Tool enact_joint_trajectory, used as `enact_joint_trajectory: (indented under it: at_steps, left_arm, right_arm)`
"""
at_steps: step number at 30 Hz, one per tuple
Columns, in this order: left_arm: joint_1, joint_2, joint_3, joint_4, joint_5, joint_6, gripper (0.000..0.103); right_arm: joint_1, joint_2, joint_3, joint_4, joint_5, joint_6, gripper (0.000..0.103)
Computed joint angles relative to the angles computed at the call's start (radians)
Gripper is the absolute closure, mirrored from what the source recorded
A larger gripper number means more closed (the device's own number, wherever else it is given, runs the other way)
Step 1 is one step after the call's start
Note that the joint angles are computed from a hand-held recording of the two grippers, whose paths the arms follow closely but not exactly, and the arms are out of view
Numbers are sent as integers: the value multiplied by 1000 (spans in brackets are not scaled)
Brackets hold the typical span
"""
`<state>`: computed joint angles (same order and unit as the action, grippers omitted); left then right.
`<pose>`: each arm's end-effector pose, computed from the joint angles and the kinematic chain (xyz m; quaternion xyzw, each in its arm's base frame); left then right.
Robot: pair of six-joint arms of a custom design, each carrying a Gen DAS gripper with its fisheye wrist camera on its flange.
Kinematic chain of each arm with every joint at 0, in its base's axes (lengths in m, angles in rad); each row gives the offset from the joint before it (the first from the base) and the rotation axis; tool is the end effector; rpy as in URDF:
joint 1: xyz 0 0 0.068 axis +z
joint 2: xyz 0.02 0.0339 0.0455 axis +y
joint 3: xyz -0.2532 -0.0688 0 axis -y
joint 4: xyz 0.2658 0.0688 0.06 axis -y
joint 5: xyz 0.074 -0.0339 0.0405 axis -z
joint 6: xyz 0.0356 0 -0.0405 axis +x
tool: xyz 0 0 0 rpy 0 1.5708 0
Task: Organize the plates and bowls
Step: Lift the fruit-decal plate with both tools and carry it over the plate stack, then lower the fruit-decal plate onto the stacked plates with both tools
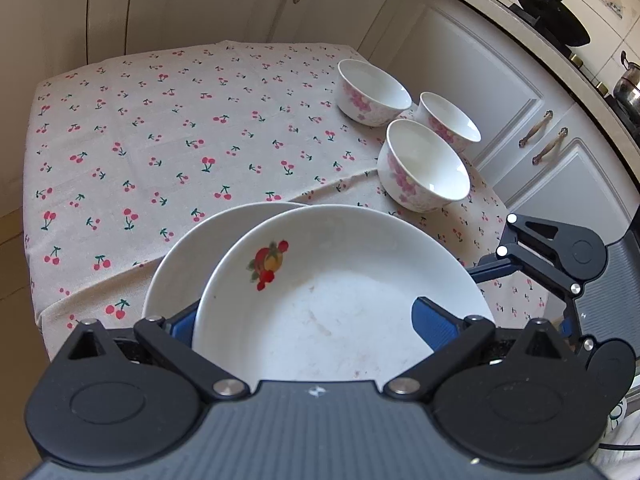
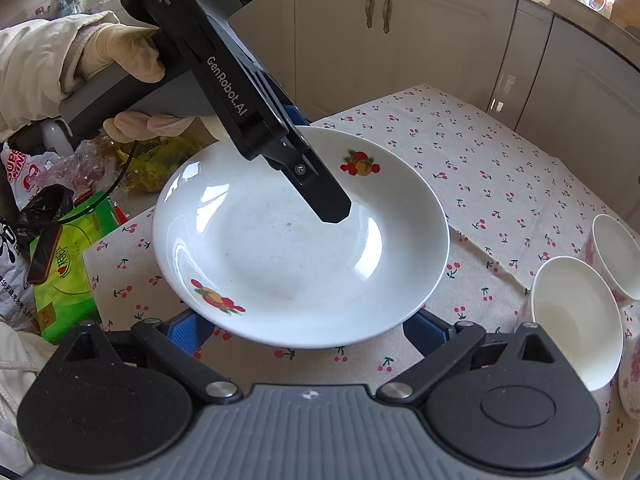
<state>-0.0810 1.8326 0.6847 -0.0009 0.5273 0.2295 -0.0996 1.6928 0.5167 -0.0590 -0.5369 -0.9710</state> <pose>0.2898 -0.0415 0.0447 0.1999 0.9242 -0.2391 0.2205 0.2435 -0.0060 0.0438 -0.4414 0.8431 0.1428 0.2719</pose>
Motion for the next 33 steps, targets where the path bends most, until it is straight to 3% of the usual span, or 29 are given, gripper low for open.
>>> enact_joint_trajectory:
  at_steps: [23,33]
  left_arm:
    - [-1,108,76,-26,-51,48,2]
    - [-70,114,141,-120,-173,103,2]
  right_arm:
    - [24,7,2,4,12,57,1]
    - [12,4,0,-1,-3,65,1]
